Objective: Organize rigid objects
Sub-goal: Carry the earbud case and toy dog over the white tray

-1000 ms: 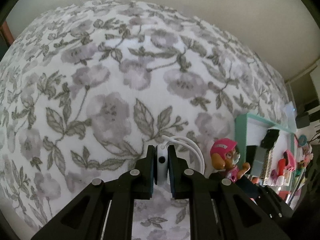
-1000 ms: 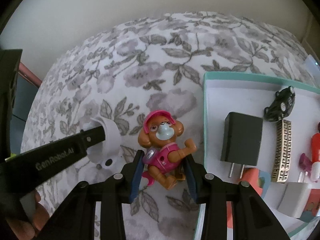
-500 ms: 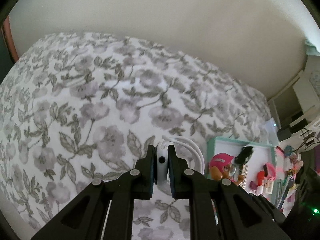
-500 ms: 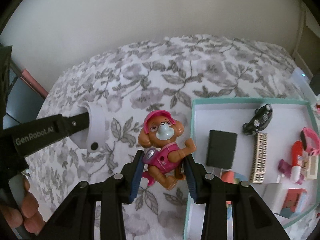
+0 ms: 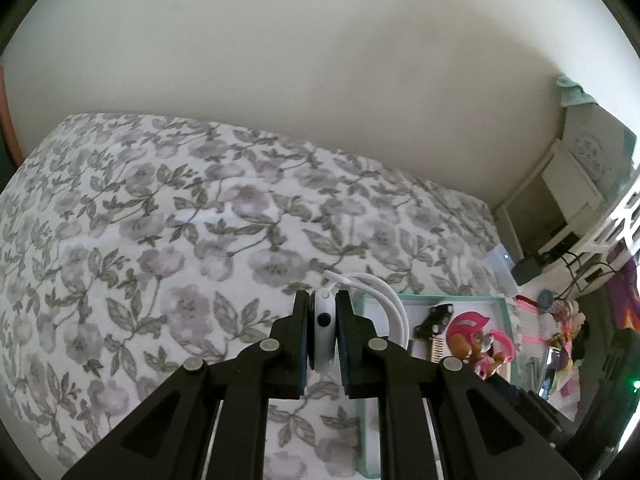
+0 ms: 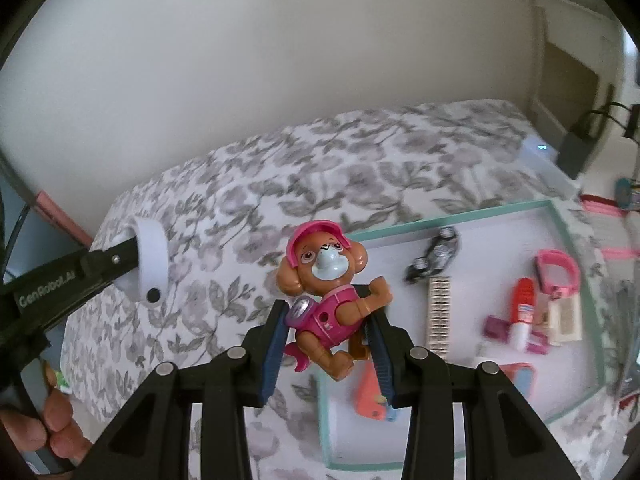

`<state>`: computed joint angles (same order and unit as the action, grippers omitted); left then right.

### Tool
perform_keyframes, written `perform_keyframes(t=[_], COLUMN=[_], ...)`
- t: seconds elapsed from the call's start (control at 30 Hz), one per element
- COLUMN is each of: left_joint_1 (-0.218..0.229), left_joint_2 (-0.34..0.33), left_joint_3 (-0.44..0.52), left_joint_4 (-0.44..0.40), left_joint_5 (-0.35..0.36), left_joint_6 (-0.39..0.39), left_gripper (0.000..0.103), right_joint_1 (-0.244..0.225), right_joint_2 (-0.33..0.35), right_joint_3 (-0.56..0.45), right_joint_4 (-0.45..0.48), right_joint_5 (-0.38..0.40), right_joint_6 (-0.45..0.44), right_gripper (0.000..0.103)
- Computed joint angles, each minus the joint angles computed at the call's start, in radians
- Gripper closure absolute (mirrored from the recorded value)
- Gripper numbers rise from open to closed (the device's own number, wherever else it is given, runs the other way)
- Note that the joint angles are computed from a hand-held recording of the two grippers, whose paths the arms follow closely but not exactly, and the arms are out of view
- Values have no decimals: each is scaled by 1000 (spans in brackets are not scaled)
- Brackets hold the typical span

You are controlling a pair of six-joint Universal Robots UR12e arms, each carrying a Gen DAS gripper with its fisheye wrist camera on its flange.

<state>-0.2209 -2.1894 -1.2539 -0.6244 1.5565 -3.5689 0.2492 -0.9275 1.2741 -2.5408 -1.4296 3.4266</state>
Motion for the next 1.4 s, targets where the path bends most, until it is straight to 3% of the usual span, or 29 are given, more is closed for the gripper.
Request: perform_keyframes(t=[0.33, 0.47, 0.6, 0.97, 1.4], left_joint_1=[-33, -53, -74, -99, -112], left_joint_2=[-16, -31, -50, -107, -150], left_joint_3=[35, 60, 90, 158, 208], left_joint_4=[-8, -33, -68, -189, -300], left_joint_5=[-33, -27, -21, -103, -89], left_joint_6=[46, 71, 100, 113, 117], left_gripper=[90, 90, 90, 90, 90], right_joint_1=[-47, -60, -81, -111, -128], right_joint_2=[-64, -79, -90, -100, -81], right_joint_3=[81, 101, 120, 141, 130], right_joint_4=[-68, -74, -78, -26, 51], right_joint_5=[-49, -89, -79, -110, -74], right_joint_6=[76, 87, 103, 118, 117], right_gripper=[62, 62, 62, 62, 62])
